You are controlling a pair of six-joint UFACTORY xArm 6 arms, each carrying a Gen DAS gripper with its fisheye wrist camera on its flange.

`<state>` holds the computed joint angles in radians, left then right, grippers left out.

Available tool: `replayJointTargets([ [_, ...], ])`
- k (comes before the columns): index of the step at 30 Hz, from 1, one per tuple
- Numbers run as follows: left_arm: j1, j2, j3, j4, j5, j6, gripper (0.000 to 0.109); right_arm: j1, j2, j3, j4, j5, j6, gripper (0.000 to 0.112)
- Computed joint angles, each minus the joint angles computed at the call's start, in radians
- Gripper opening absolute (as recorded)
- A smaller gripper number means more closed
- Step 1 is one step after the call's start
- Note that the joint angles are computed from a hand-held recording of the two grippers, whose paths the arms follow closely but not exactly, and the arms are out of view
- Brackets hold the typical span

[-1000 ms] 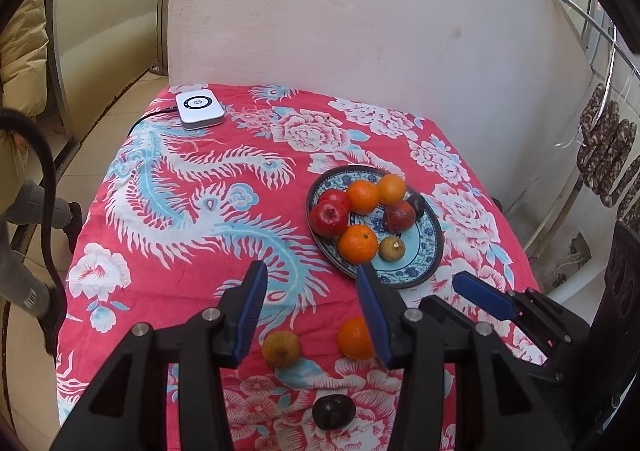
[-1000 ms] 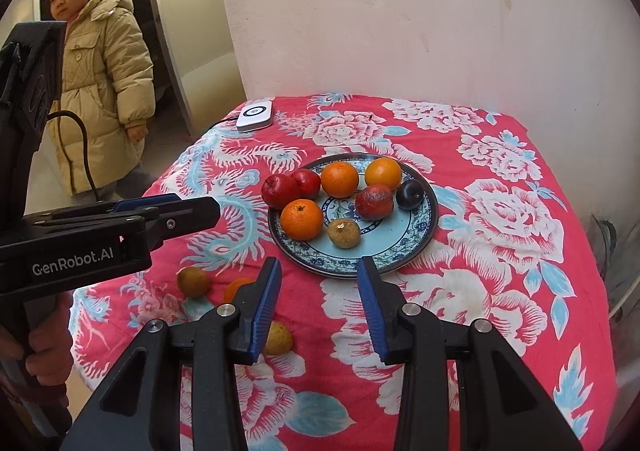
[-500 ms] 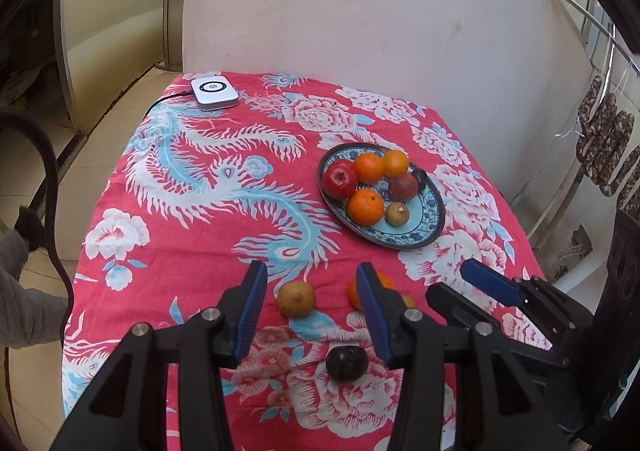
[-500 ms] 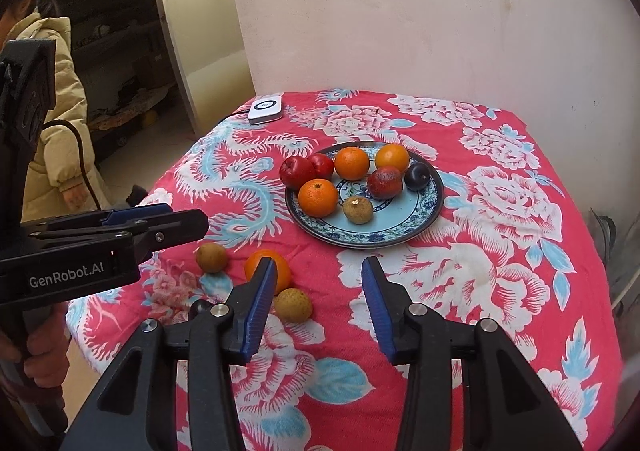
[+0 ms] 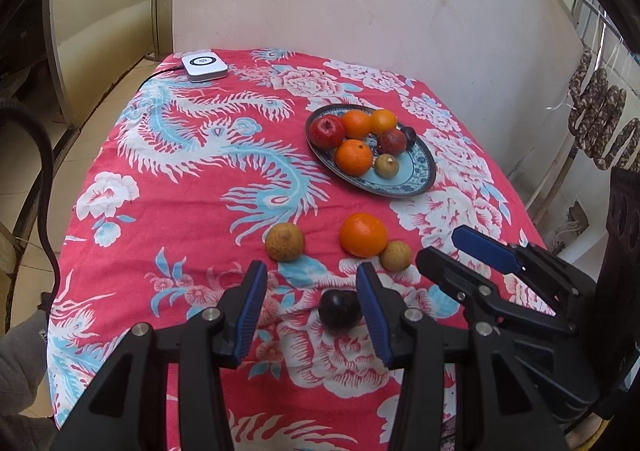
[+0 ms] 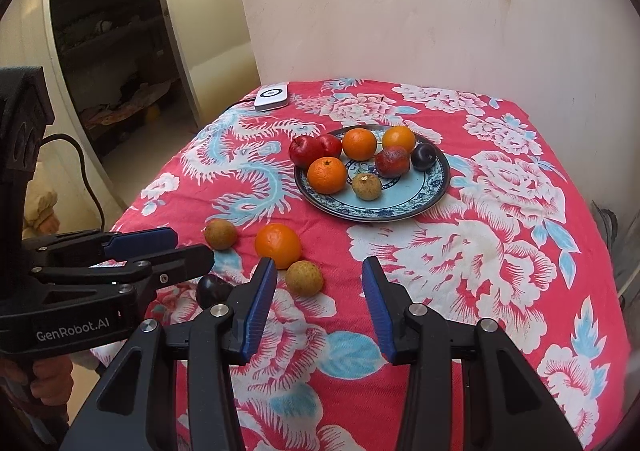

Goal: Organize fruits

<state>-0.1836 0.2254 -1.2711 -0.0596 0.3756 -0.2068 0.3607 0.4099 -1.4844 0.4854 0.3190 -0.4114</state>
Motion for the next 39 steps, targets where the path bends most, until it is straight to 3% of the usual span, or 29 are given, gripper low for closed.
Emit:
replayJointTargets([
  [15, -0.019, 0.007, 0.006, -0.064, 0.026, 0.082, 0.049, -0.011, 0.008, -0.002, -0.036, 0.015, 0.054, 0.046],
  [25, -0.023, 0.022, -0.004, -0.126, 0.04, 0.151, 0.029, -0.016, 0.019, -0.013, -0.038, 0.025, 0.063, 0.046],
  [39, -0.014, 0.013, 0.003, -0.078, 0.01, 0.096, 0.029, -0.009, 0.031, -0.027, -0.018, 0.047, 0.026, 0.046],
])
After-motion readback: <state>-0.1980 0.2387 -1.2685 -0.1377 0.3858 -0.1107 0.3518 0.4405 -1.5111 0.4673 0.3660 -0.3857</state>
